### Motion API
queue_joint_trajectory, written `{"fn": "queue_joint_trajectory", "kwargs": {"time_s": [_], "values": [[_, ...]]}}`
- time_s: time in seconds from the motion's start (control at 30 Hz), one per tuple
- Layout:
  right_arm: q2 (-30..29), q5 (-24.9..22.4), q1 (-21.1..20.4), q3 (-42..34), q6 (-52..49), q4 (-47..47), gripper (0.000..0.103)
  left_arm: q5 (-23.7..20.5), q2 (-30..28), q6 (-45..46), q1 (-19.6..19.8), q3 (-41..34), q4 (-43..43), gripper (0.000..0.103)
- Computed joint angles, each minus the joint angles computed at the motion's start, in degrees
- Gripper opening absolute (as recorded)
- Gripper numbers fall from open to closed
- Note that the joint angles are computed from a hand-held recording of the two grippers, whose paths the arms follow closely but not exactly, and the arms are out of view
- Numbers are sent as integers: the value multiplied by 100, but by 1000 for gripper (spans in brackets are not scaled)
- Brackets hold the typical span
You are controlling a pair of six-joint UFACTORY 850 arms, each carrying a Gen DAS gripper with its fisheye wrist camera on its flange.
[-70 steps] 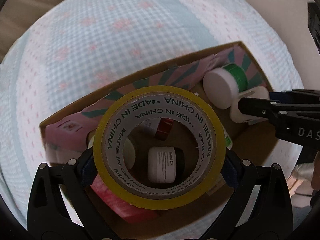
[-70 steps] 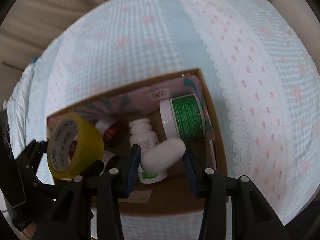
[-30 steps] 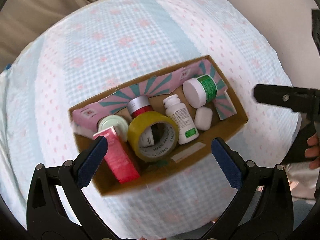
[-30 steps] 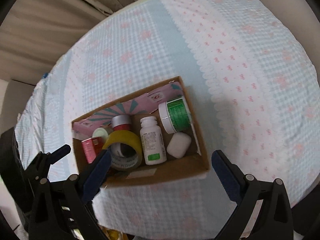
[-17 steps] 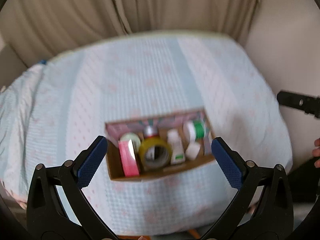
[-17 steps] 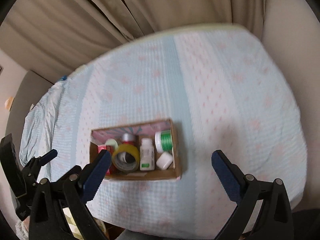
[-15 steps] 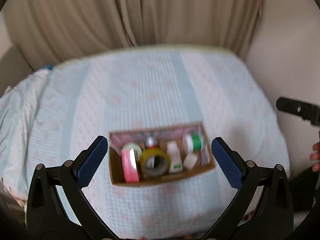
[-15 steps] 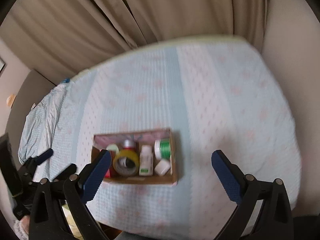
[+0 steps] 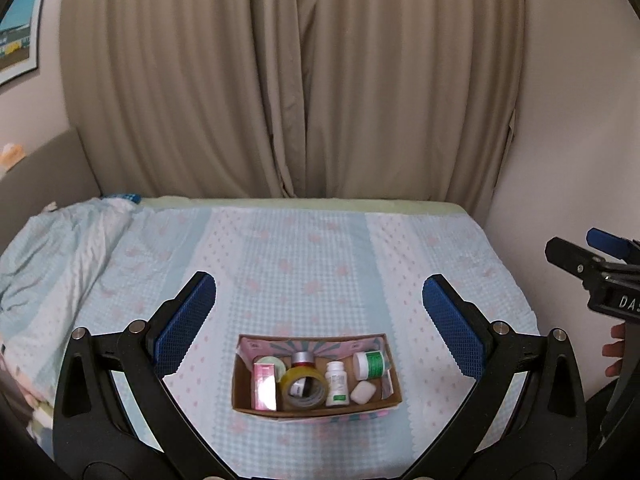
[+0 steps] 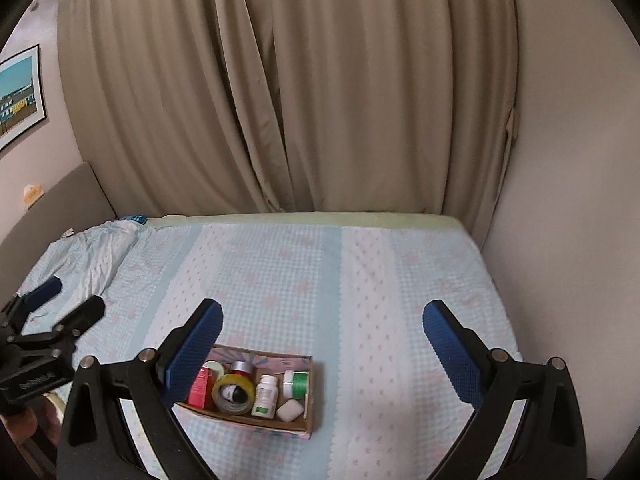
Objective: Organize rigid objects
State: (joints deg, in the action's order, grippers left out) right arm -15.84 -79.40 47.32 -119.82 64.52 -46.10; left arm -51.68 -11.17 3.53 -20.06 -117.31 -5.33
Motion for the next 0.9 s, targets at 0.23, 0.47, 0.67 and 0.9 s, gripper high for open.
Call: {"fn": "queue_joint_trajectory", "kwargs": {"time_s": [0.23,0.47,0.67,0.9], "values": [[97,-89,164,190,144,-239,100,170,252,7,-28,285,-14,103],[68,-126,189,152,182,-257,100,169,285,96,-27,298,-28,103],[16,-218,210,75,219,-308,100,130,259,133,15,269,-111,103],[-49,-309,225,-20,210,-320,100,126,269,153,21,275,-138,103]]}}
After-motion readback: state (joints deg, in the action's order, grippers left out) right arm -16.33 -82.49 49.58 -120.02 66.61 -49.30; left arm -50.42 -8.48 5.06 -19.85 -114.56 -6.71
